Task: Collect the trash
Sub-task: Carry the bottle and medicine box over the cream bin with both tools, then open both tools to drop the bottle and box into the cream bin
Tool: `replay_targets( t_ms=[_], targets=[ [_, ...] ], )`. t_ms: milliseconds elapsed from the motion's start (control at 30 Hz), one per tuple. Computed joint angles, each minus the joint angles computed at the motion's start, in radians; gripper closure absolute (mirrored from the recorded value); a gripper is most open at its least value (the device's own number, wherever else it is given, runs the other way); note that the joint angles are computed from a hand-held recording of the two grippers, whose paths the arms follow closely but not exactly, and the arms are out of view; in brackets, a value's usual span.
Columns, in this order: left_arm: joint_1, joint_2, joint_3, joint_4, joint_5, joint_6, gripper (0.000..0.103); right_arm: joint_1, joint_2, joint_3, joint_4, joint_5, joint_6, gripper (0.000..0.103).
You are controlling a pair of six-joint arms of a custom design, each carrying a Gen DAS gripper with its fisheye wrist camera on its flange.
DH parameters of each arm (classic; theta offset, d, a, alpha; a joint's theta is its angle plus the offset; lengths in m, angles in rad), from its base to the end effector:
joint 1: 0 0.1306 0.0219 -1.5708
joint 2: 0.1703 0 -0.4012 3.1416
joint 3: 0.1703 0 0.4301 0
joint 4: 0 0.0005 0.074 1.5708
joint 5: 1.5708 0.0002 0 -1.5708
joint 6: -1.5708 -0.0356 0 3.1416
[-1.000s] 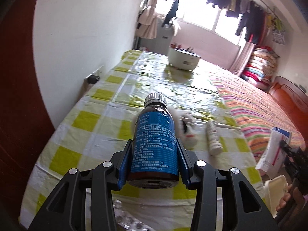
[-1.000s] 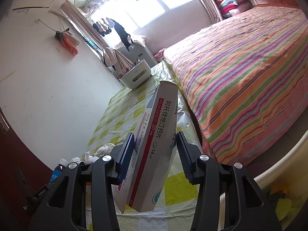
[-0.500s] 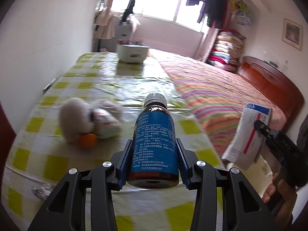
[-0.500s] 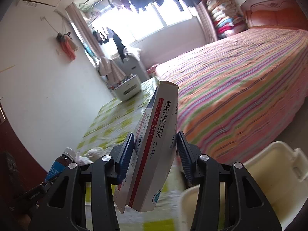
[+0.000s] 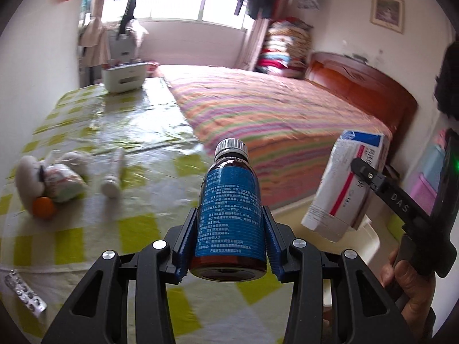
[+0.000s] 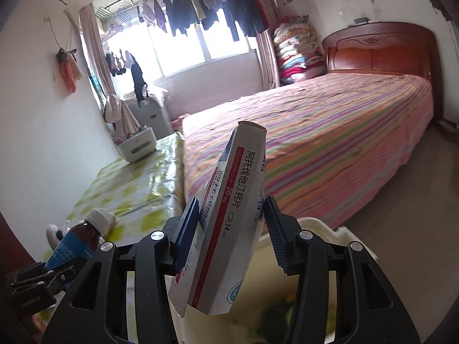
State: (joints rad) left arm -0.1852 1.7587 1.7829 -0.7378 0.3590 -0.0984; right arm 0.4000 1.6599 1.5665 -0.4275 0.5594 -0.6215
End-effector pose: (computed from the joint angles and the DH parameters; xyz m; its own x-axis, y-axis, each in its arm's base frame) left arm 0.6596 -0.1368 0.4463 -0.5977 0.2056 -0.7749 0.4946 0.8553 -0.1546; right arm 0.6001 0.2326 0.4262 -0.3180 0.4014 -0.8590 0.3433 0.8932 0.2903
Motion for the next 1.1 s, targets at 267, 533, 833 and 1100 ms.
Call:
replay_targets(
  t_ms=[267, 533, 833, 1100],
  targets=[
    [-0.057, -0.009, -0.026, -0.008, 0.017, -0.049, 0.061, -0.015, -0.045, -0.071, 0.019, -0.009, -0.081, 0.036],
    [-0.093, 0.014, -0.009, -0.053, 0.015, -0.083, 0.061, -0.079, -0.138, -0.224, 0.151, -0.066, -0.289, 0.03],
    [-0.131, 0.044, 0.022, -0.109, 0.033, -0.13, 0.061, -0.07, -0.131, -0.227, 0.177, -0.059, -0.305, 0.029],
    [-0.148, 0.009, -0.036, -0.029, 0.024, -0.142, 0.034, -0.075, -0.151, -0.26, 0.196, -0.066, -0.318, 0.028]
  ],
)
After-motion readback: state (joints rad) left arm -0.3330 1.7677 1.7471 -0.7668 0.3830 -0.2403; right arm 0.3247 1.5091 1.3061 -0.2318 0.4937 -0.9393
